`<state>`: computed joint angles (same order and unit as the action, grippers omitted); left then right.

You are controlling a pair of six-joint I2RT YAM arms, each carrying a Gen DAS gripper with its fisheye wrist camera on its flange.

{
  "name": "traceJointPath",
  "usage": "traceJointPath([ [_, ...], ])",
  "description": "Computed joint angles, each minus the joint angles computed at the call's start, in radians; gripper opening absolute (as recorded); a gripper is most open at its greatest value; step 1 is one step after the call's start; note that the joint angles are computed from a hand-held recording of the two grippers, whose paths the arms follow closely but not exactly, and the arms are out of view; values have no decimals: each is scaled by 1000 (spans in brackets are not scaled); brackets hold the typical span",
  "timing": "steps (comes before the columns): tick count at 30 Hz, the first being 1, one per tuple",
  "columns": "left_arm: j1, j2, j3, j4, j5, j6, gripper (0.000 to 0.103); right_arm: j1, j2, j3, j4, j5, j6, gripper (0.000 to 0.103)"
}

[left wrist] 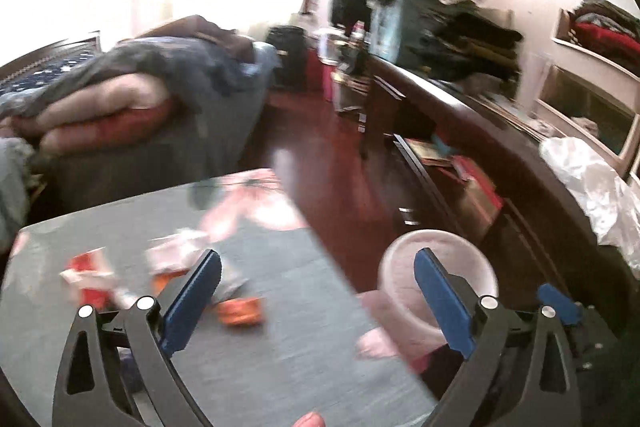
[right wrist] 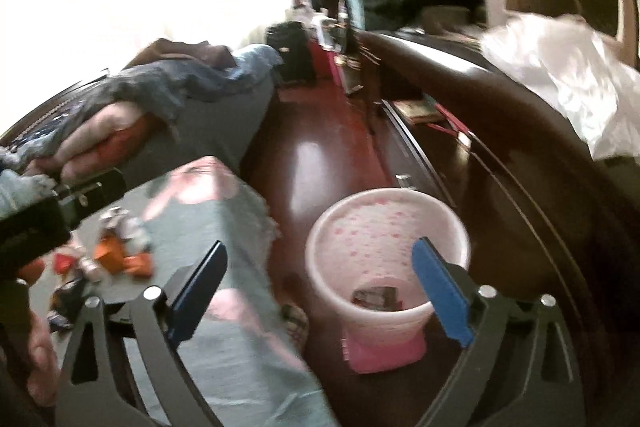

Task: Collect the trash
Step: 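Open both tools over the pink bin to drop the box and bag, then return to the table and grasp the crumpled paper cup with the left tool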

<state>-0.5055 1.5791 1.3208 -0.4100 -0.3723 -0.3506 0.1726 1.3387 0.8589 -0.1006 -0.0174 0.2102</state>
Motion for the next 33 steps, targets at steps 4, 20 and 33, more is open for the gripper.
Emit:
traceJointPath([
  [4,52,-150,-128,-35,-52,-23,99,94,-48,1,-38,15,13,97],
  [20,367,-422,-426,-144,47,-15,99,373,5,78,-124,145,34,99],
  [33,532,-90,-238,5,145,22,99,429,117,149,-120,161,24,99],
])
